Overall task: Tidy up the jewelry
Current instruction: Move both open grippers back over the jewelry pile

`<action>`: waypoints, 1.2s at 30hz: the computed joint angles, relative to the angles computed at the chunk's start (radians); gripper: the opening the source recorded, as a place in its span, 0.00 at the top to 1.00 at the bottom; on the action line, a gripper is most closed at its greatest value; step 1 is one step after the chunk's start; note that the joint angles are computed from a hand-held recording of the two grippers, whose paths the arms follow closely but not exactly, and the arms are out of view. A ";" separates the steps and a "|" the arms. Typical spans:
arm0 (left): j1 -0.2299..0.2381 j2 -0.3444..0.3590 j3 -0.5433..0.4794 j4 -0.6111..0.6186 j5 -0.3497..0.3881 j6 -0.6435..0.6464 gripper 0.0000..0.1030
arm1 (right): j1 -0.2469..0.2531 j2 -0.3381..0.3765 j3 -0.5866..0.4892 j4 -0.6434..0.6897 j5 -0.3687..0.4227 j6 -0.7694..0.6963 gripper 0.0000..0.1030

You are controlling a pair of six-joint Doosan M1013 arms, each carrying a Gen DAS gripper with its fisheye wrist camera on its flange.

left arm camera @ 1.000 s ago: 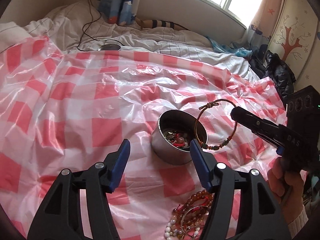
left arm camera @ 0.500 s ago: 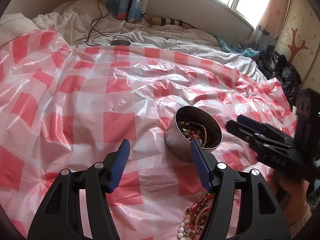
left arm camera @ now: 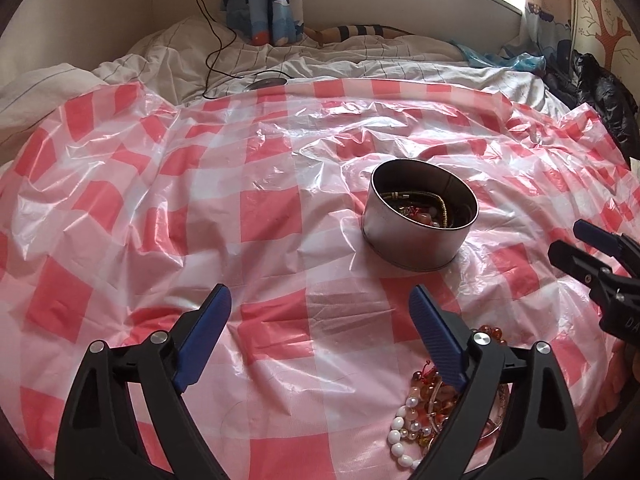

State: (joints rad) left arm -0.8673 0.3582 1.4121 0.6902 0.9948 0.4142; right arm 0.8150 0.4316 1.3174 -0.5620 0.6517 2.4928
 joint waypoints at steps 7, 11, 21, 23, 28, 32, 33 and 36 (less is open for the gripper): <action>-0.010 -0.002 0.006 0.016 0.037 0.015 0.09 | 0.011 0.019 -0.029 0.039 0.012 -0.087 0.25; -0.007 -0.007 0.015 0.018 0.035 0.011 0.09 | 0.015 0.031 -0.042 0.055 0.029 -0.120 0.25; -0.001 -0.009 0.016 0.028 0.039 0.000 0.07 | 0.018 0.046 -0.059 0.088 0.054 -0.177 0.25; -0.001 -0.008 0.016 0.028 0.039 0.007 0.07 | 0.018 0.047 -0.060 0.097 0.054 -0.188 0.25; -0.001 -0.001 0.010 0.025 0.043 0.016 0.07 | 0.019 0.044 -0.061 0.108 0.048 -0.210 0.24; -0.006 0.008 0.001 0.025 0.046 0.038 0.07 | 0.020 0.044 -0.064 0.119 0.053 -0.225 0.24; -0.008 0.010 -0.002 0.027 0.049 0.044 0.07 | 0.019 0.044 -0.063 0.120 0.053 -0.225 0.24; -0.012 0.016 -0.008 0.031 0.055 0.064 0.07 | 0.020 0.045 -0.064 0.122 0.054 -0.228 0.24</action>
